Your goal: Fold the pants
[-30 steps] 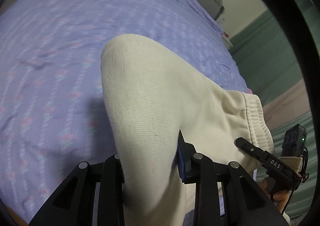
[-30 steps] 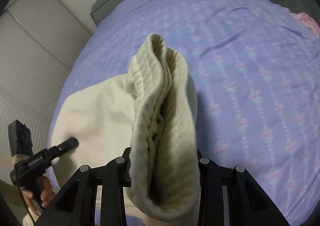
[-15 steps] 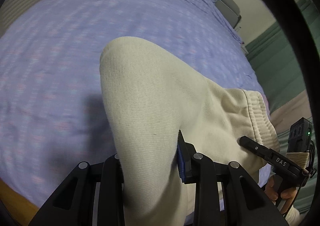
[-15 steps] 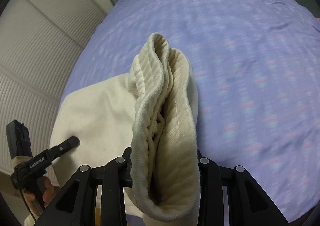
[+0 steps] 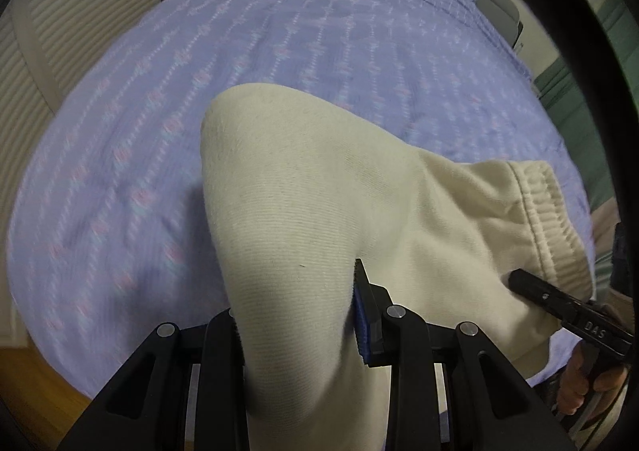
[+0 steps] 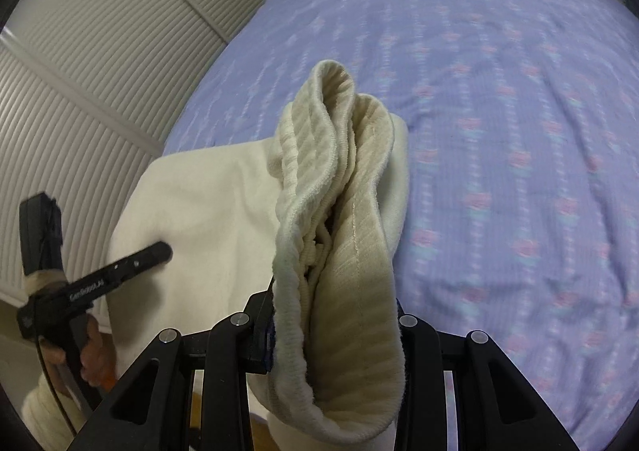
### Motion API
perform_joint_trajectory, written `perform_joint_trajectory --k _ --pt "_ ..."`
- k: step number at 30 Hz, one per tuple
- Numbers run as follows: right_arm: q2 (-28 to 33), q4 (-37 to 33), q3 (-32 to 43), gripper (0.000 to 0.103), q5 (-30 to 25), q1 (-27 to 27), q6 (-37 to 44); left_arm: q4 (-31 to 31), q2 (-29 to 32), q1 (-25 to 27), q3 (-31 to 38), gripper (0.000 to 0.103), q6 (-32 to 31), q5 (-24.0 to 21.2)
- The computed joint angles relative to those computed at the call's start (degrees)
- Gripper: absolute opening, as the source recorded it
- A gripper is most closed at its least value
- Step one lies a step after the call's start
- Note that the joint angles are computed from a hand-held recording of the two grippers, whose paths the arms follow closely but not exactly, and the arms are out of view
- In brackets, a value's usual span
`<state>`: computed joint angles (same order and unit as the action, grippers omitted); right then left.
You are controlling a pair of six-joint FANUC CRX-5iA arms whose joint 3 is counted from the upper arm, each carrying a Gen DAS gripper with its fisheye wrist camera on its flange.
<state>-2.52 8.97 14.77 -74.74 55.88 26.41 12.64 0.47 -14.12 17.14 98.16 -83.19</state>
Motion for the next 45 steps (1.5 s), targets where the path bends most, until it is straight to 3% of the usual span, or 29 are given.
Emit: perform_joint_trajectory --k 8,15,18,20,22,24,26,28,31,34,38,45 --pt "8.7 4.9 4.5 0.035 3.3 -0.2 2.4 -5.2 7.9 1.9 9.5 0.031 -9.3 -1.1" --pt "11.8 3.7 5.8 0.037 1.3 -0.7 1.0 -11.7 13.3 0.6 13.5 0.033 -13.1 -4.9" --pt "10.3 0.9 4.3 0.046 1.6 -1.8 0.0 -12.1 12.6 0.9 11.4 0.042 -12.4 -4.1" --pt "8.3 0.8 2.0 0.059 0.8 -2.2 -1.6 -13.5 11.9 0.9 10.4 0.062 -10.9 -3.8" --pt "6.4 3.3 -0.1 0.064 -0.3 -2.1 -4.2 -19.8 11.2 -1.1 11.3 0.074 -9.7 -4.4" --pt "5.7 2.6 -0.1 0.067 -0.8 -2.8 -3.8 -27.4 10.6 -3.9 12.1 0.073 -10.7 -6.1" --pt "7.0 3.2 2.0 0.067 -3.2 -2.6 -1.7 -30.3 10.1 -5.0 12.2 0.074 -11.2 -8.0" --pt "9.0 8.2 4.1 0.067 -7.5 -1.0 0.3 -32.1 9.6 -5.8 12.4 0.074 -10.0 -10.3" --pt "8.1 13.0 3.7 0.068 -9.7 0.5 1.4 -31.5 6.2 -6.4 10.3 0.074 -5.5 -9.6" --pt "4.4 15.3 0.9 0.069 -9.5 1.5 3.4 -32.9 4.0 -10.5 10.7 0.074 -0.4 -9.5" --pt "0.2 15.7 -1.5 0.080 -9.5 1.6 5.1 -35.3 3.1 -17.8 13.4 0.078 6.0 -10.4" --pt "-11.5 14.0 -8.2 0.081 -12.3 -0.2 9.0 -41.5 10.2 -34.1 27.3 0.086 15.5 -15.1"
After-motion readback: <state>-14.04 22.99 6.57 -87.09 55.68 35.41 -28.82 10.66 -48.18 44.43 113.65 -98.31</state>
